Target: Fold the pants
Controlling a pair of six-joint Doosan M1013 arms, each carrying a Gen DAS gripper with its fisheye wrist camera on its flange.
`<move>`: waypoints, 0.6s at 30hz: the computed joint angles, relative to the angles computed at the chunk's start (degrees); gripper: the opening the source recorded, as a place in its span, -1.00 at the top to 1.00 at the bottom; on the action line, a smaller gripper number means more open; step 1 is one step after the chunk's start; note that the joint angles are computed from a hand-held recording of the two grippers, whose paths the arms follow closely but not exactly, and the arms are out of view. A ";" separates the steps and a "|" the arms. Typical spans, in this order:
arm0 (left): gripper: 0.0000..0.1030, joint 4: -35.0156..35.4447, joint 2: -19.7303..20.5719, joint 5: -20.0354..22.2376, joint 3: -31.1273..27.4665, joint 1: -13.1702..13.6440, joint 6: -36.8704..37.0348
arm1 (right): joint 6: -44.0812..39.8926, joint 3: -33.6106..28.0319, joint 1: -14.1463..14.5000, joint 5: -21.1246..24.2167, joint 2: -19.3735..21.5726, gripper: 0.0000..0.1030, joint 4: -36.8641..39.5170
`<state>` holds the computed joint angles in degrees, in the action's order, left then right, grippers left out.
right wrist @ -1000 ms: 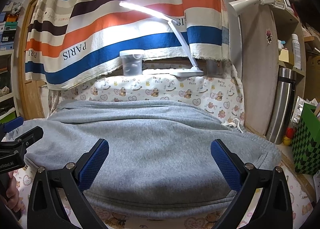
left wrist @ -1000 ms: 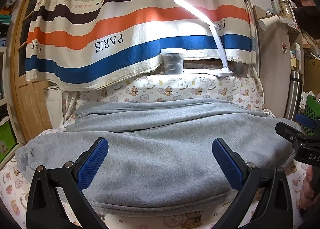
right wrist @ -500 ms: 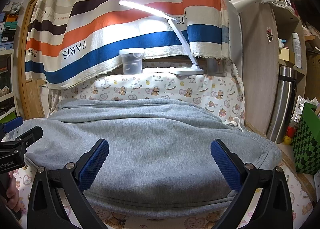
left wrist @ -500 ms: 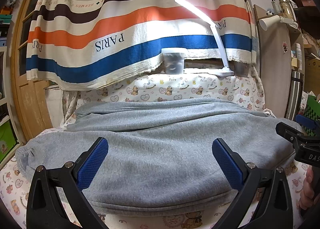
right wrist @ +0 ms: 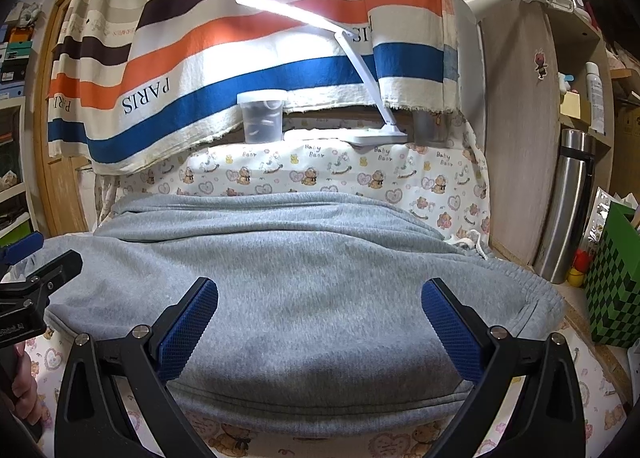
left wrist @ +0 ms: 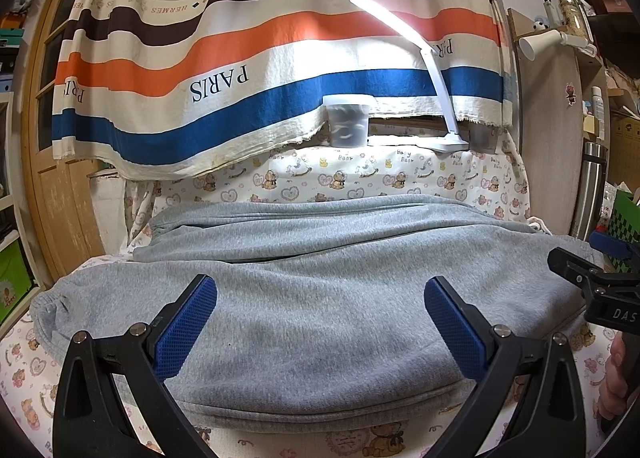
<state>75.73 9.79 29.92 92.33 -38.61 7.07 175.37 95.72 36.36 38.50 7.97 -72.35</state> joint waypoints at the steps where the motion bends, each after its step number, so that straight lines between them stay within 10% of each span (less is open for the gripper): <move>1: -1.00 0.02 0.00 0.00 0.02 0.01 -0.04 | -0.46 -0.12 -0.08 -0.05 0.06 -0.99 0.54; 18: -1.00 -0.12 -0.02 -0.01 0.00 0.02 0.11 | -0.56 -0.28 0.04 0.03 0.10 -0.99 0.42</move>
